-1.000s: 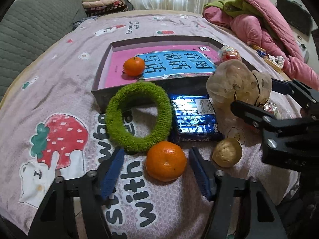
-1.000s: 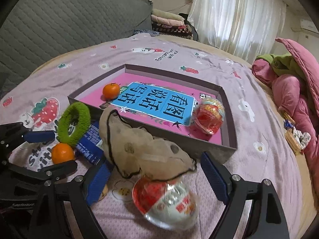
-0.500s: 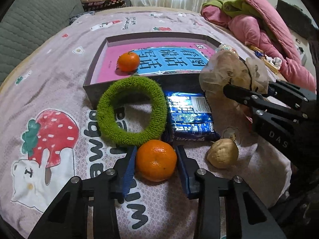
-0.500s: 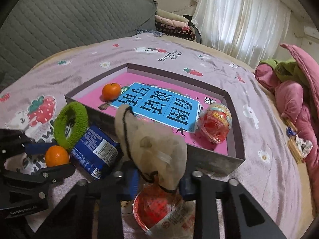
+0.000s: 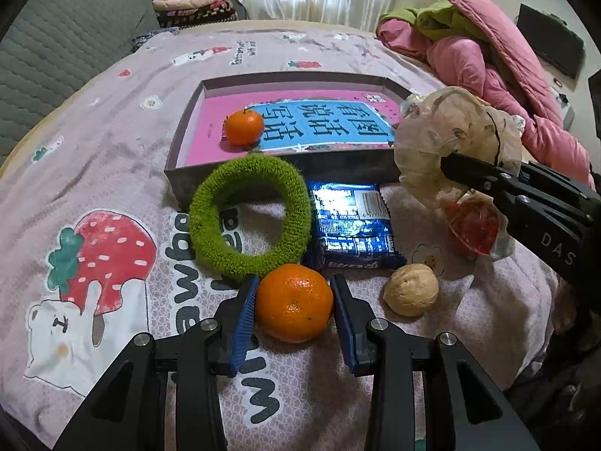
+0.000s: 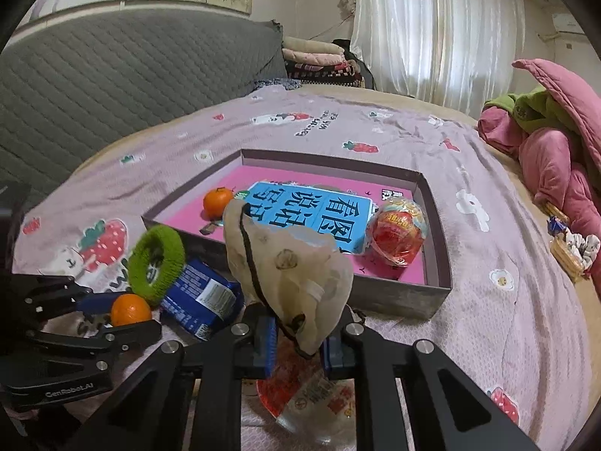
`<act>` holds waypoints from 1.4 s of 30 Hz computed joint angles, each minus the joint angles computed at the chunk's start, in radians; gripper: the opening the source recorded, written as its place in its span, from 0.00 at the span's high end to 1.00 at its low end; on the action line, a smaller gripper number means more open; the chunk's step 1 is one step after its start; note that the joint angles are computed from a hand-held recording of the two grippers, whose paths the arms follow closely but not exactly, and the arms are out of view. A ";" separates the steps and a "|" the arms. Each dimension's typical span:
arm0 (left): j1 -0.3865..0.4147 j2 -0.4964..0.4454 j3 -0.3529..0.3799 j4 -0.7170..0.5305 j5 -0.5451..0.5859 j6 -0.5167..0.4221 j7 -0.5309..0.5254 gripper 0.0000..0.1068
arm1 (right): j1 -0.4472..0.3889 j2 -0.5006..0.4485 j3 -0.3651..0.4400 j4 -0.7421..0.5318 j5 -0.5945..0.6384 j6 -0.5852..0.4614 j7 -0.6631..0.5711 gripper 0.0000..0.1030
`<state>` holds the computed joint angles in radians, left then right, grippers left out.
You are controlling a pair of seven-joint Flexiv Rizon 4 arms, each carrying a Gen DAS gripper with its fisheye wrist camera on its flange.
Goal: Organize objects
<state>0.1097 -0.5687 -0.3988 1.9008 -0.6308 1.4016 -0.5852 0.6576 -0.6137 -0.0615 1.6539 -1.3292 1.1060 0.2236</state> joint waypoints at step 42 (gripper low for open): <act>0.042 -0.007 -0.112 -0.168 -0.032 0.040 0.010 0.63 | -0.058 0.092 0.036 -0.049 -0.161 -0.027 0.075 0.83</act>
